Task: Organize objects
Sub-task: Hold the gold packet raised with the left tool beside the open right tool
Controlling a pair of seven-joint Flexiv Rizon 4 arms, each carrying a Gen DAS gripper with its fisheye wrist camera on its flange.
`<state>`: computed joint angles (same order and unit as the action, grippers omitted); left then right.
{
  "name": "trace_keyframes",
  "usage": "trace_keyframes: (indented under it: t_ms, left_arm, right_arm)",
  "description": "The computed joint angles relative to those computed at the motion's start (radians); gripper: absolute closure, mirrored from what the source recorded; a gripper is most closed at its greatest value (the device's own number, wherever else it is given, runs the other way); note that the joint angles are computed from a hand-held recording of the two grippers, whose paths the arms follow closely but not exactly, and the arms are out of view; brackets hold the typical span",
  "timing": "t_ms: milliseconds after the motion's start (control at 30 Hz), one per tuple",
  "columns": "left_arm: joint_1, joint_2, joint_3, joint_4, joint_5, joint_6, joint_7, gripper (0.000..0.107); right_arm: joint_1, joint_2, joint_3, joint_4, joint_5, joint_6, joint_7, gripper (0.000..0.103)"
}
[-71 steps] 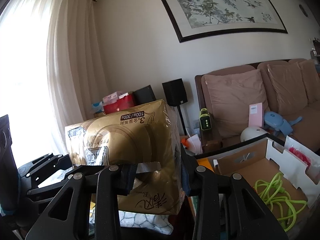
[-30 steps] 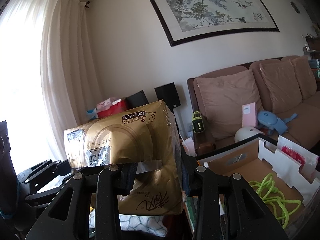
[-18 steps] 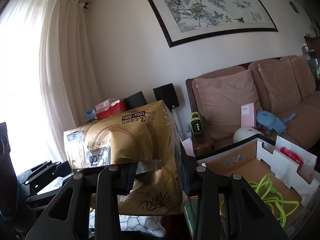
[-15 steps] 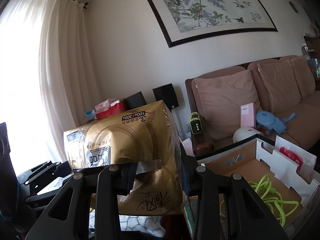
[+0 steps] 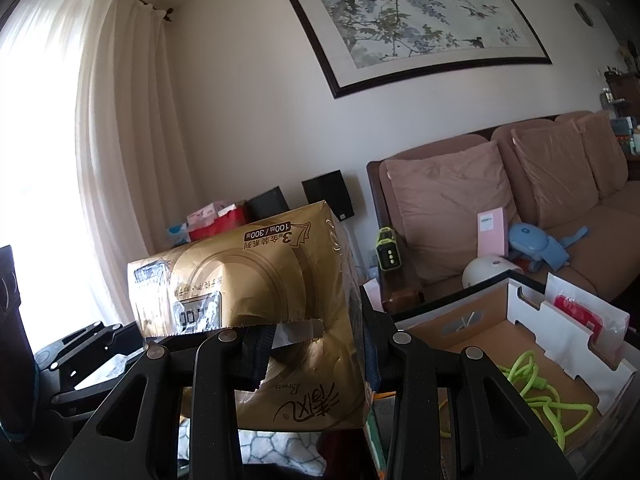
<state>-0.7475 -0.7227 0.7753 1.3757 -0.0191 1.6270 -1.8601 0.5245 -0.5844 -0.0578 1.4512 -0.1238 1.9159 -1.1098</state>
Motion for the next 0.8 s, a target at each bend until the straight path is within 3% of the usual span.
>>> trace_keyframes:
  t_ms: [800]
  left_arm:
    - [0.005,0.005,-0.006,-0.015,0.040,-0.017,-0.035,0.075]
  right_arm:
    - [0.005,-0.001,-0.015,-0.002,0.013,-0.008,0.008,0.066]
